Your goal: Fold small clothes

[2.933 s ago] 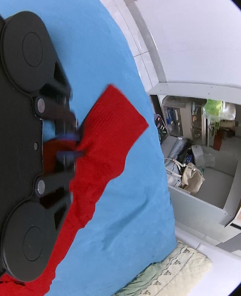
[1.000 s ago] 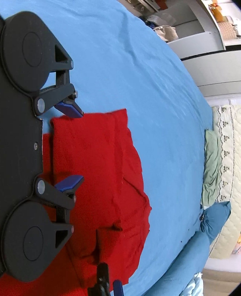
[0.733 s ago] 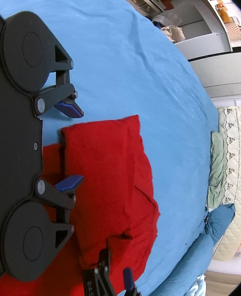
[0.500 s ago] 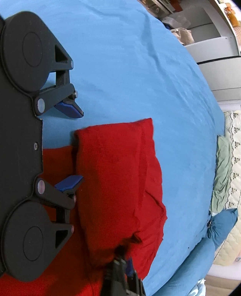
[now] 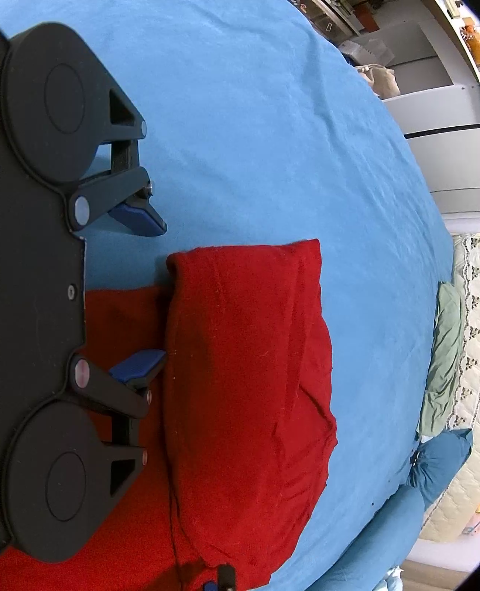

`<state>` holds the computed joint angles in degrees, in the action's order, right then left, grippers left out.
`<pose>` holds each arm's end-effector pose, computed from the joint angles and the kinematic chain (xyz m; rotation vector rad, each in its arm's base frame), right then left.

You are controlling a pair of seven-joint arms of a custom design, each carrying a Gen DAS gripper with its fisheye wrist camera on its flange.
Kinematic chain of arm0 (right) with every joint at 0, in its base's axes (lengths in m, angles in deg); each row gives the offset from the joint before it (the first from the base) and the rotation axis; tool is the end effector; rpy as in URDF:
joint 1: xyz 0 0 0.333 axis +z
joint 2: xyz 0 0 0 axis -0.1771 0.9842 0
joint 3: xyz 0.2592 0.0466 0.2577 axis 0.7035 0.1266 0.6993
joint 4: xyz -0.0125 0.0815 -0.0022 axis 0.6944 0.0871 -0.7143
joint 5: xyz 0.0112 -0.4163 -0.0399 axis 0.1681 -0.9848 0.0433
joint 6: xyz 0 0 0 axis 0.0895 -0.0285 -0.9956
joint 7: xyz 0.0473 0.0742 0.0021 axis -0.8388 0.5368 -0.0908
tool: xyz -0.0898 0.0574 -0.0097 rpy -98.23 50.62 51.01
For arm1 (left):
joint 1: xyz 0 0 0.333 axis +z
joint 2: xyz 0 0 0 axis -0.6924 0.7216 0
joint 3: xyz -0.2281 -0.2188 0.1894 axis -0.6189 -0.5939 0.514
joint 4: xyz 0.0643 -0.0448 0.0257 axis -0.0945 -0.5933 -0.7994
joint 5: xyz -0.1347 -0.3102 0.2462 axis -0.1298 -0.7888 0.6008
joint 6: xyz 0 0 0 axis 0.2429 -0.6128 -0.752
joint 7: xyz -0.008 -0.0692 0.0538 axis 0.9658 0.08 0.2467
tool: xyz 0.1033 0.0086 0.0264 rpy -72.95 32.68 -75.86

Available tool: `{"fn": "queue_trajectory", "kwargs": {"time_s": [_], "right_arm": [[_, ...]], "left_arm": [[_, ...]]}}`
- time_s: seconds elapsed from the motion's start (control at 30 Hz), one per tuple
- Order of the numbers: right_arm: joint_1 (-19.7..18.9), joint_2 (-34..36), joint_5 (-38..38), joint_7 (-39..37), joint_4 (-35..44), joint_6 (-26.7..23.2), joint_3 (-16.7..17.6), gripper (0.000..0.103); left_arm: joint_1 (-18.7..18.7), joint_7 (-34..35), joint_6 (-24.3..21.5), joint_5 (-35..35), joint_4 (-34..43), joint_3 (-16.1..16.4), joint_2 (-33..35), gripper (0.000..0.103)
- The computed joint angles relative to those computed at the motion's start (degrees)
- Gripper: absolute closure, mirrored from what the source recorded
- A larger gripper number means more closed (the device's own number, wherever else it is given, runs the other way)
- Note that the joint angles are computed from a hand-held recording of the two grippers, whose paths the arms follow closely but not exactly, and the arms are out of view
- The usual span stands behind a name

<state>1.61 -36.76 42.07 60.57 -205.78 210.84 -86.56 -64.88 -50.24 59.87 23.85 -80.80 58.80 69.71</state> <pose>0.6369 0.1453 0.4778 -1.5913 1.9644 -0.3520 0.5647 -0.3453 0.4687 -1.9128 1.7601 -0.6175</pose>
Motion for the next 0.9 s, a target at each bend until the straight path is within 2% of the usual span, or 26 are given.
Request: {"fn": "queue_trajectory", "kwargs": {"time_s": [0.1, 0.13, 0.2, 0.27, 0.33, 0.37, 0.47, 0.6, 0.7, 0.77, 0.8, 0.9], "right_arm": [[-2.3, 1.18, 9.44, -4.0, 0.85, 1.29, 2.6, 0.027], [-2.2, 1.68, 10.4, -3.17, 1.19, 1.61, 2.34, 0.027], [0.24, 3.17, 6.39, 4.49, 3.01, 0.71, -0.57, 0.028], [2.84, 4.35, -0.41, 12.21, 4.91, -1.74, -3.75, 0.035], [4.19, 5.27, -6.88, 15.97, 7.21, -5.53, -5.24, 0.049], [4.58, 5.34, -9.75, 16.69, 8.12, -7.54, -5.45, 0.05], [3.65, 4.65, -12.0, 16.36, 8.2, -9.75, -4.13, 0.05], [0.63, 2.05, -6.29, 12.29, 4.0, -6.59, -1.26, 0.048], [0.43, 1.42, -5.21, 11.0, 2.97, -5.94, -0.9, 0.049], [1.12, 1.79, -7.21, 12.45, 3.38, -5.95, -1.54, 0.064], [1.31, 2.13, -7.94, 12.94, 3.85, -5.95, -1.75, 0.084], [2.09, 2.32, -11.4, 14.25, 4.94, -4.47, -2.67, 0.084]], "left_arm": [[-0.44, -0.83, -0.79, 1.1, 0.3, 0.11, 0.29, 0.03], [-0.56, -0.99, -1.14, 1.38, 0.46, 0.11, 0.38, 0.03], [-0.84, -1.49, -1.93, 1.92, 0.81, 0.1, 0.54, 0.03], [-0.93, -1.84, -2.34, 2.14, 0.98, 0.08, 0.67, 0.03], [-0.93, -2.2, -2.4, 2.27, 1.0, 0.09, 0.73, 0.03], [-0.91, -2.32, -2.39, 2.24, 1.04, 0.09, 0.78, 0.03], [-0.85, -2.43, -2.37, 2.15, 0.99, 0.07, 0.73, 0.03], [-0.83, -2.61, -2.59, 2.18, 0.89, 0.04, 0.57, 0.03], [-0.79, -2.87, -2.53, 2.68, 0.63, 0.08, 0.46, 0.03], [-0.84, -3.12, -2.62, 3.13, 0.61, 0.09, 0.5, 0.03], [-0.84, -3.21, -2.65, 3.31, 0.57, 0.08, 0.5, 0.03], [-0.86, -3.25, -3.03, 3.68, 0.68, 0.07, 0.6, 0.03]]}}
